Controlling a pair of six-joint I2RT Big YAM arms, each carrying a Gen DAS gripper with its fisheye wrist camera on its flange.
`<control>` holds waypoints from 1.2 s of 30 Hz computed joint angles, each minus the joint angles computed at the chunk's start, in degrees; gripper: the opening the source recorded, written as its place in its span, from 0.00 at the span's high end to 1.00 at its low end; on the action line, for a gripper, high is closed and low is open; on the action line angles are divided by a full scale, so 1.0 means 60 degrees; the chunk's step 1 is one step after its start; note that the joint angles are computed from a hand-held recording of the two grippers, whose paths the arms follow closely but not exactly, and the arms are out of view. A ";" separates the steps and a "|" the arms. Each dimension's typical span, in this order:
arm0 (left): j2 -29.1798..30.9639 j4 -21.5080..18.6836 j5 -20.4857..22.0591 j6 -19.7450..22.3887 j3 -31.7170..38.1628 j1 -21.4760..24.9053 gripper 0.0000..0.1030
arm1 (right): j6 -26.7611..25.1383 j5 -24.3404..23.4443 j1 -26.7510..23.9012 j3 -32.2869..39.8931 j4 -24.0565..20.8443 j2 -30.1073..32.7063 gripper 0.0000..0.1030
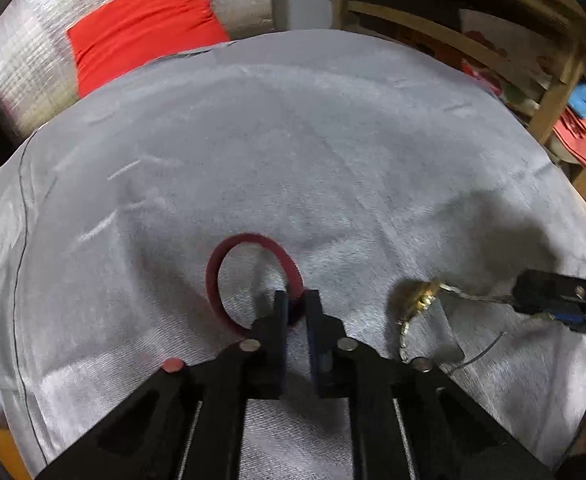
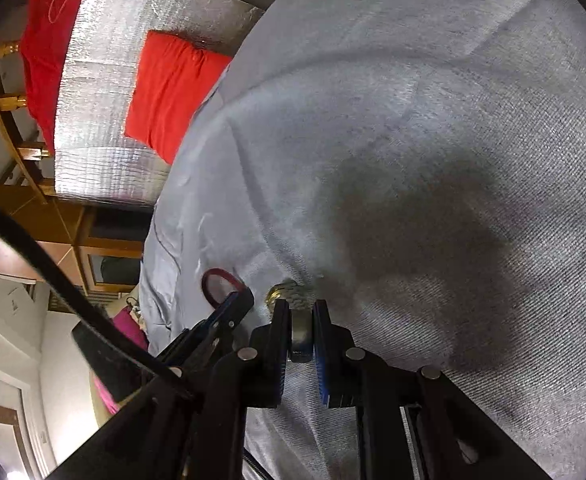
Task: Organize jewelry
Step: 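Grasp the red hair tie with the left tool while the right tool lifts the watch, then carry both items into the orange tray and open both tools to drop them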
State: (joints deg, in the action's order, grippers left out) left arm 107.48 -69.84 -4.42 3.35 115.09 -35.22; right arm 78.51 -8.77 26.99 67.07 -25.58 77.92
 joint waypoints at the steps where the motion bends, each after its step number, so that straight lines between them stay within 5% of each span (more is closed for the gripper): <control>1: 0.0002 -0.0037 0.0029 -0.0104 0.0032 0.0025 0.94 | -0.0020 -0.0023 0.0001 -0.0024 0.0060 -0.0032 0.87; 11: -0.1437 0.0936 0.0694 -0.0740 -0.1391 0.0179 0.96 | 0.0109 -0.0142 -0.0002 -0.0319 0.0994 -0.0444 0.88; 22: -0.5086 0.2564 0.1015 -0.1175 -0.4675 0.0688 0.96 | -0.0414 0.0305 0.0444 0.0146 0.1542 -0.0286 0.87; 36: -0.8464 0.3658 0.1332 -0.1878 -0.7564 0.3347 0.96 | -0.1972 0.0640 0.2037 0.2457 0.1077 0.1114 0.87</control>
